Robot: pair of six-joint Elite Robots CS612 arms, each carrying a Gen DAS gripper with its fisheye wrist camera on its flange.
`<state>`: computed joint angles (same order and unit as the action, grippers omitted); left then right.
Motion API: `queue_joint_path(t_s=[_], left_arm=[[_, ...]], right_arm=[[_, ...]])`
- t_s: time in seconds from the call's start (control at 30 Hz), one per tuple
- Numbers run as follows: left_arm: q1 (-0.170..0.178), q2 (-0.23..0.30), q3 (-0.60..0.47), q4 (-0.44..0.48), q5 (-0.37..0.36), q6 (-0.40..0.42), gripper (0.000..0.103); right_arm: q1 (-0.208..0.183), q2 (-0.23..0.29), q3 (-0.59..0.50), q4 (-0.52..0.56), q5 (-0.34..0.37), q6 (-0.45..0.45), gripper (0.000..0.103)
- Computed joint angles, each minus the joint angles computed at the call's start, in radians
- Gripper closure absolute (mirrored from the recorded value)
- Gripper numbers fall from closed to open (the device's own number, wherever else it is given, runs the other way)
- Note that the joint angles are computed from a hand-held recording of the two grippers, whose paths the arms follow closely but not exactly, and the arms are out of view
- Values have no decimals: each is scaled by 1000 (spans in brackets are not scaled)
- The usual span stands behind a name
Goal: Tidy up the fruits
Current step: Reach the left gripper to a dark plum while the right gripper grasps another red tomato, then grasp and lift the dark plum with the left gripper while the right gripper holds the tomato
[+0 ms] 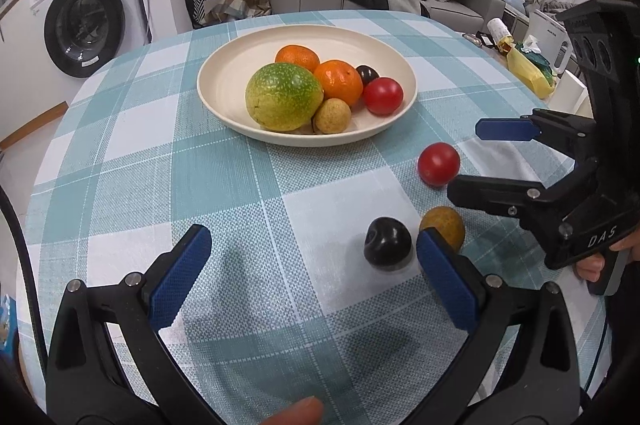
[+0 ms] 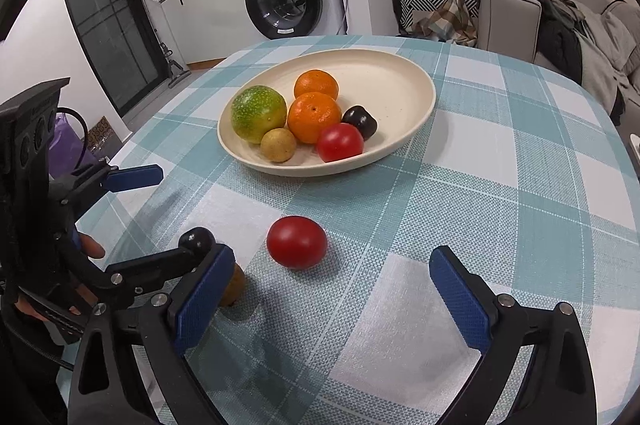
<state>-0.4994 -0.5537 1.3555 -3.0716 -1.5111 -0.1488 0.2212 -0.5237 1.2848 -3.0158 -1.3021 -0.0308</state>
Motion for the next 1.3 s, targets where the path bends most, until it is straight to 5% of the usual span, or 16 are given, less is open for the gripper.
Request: queue_joint_path(t_s=[0.27,0.63,0.93,1.3], left_arm=[[-2,3,-7,22,-5,19,1],[4,11,-25,58,-49,36,14],[3,12,-28,64,-50,43,14],[9,9,-13,48,-115,92,15]], right_arm=[[-2,-1,0,14,20,-7,28],[7,3,-15,42,34,-58,55],[9,3,-15,47,34,-71,70],[2,1,-3,0,39,-34,70]])
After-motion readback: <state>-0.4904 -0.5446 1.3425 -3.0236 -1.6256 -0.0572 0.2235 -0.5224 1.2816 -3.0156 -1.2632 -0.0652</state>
